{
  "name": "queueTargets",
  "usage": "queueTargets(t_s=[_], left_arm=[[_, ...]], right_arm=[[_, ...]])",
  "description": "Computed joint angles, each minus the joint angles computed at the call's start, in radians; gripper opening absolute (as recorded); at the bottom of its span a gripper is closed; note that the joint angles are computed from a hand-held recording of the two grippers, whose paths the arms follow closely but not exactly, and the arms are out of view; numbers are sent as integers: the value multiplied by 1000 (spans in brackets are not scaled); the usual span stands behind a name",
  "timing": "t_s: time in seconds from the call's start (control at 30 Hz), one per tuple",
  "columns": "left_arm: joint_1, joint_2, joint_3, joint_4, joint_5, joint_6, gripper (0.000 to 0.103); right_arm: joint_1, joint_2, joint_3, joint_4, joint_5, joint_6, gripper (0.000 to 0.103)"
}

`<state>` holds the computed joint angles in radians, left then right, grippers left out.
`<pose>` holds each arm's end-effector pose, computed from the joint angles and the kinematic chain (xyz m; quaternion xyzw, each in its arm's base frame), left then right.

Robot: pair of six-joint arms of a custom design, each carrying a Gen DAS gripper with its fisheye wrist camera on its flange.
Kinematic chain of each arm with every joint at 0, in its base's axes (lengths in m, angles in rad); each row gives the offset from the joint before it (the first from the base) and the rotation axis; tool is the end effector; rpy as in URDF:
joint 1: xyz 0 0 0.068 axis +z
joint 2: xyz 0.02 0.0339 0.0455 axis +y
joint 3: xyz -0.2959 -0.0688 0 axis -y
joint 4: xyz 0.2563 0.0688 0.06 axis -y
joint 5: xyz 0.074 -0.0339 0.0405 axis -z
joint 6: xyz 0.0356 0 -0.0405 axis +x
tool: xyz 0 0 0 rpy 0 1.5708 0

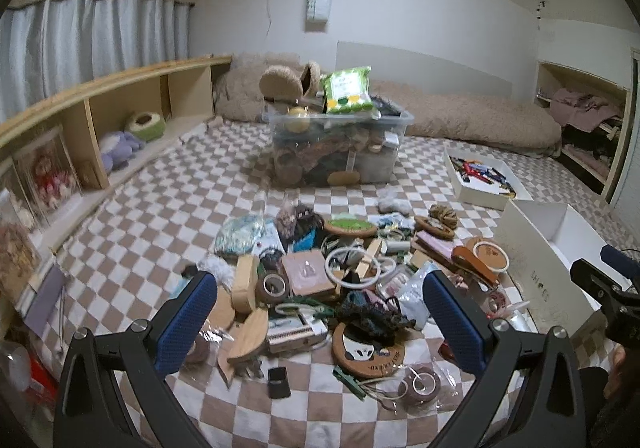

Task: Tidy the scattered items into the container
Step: 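Move both tools down toward the bagged brown tape rolls in the pile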

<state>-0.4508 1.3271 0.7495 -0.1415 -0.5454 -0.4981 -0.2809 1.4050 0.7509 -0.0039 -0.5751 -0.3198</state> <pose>0.2553 -0.1030 0.2422 -0.1320 0.8742 0.0364 0.4659 0.2871 -0.0627 0.2335 -0.1417 0.8582 0.1181 0.4790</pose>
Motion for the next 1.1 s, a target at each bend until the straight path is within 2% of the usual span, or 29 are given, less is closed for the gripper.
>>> queueTargets(t_s=[0.23,0.33,0.47,0.57,0.77,1.1], left_arm=[[43,63,-10,35,88,-8,103],[99,50,-45,90,203,-26,103],[123,57,-55,99,204,-54,103],[150,60,-63,98,220,-59,103],[281,52,-77,53,324,-51,103],[521,67,-91,-21,403,61,103]], right_arm=[[26,58,-44,82,-17,35,103],[59,72,-76,116,35,45,103],[103,99,-119,143,76,24,103],[146,129,-136,131,98,2,103],[222,218,-130,65,118,-42,103],[288,330,-97,24,181,-86,103]])
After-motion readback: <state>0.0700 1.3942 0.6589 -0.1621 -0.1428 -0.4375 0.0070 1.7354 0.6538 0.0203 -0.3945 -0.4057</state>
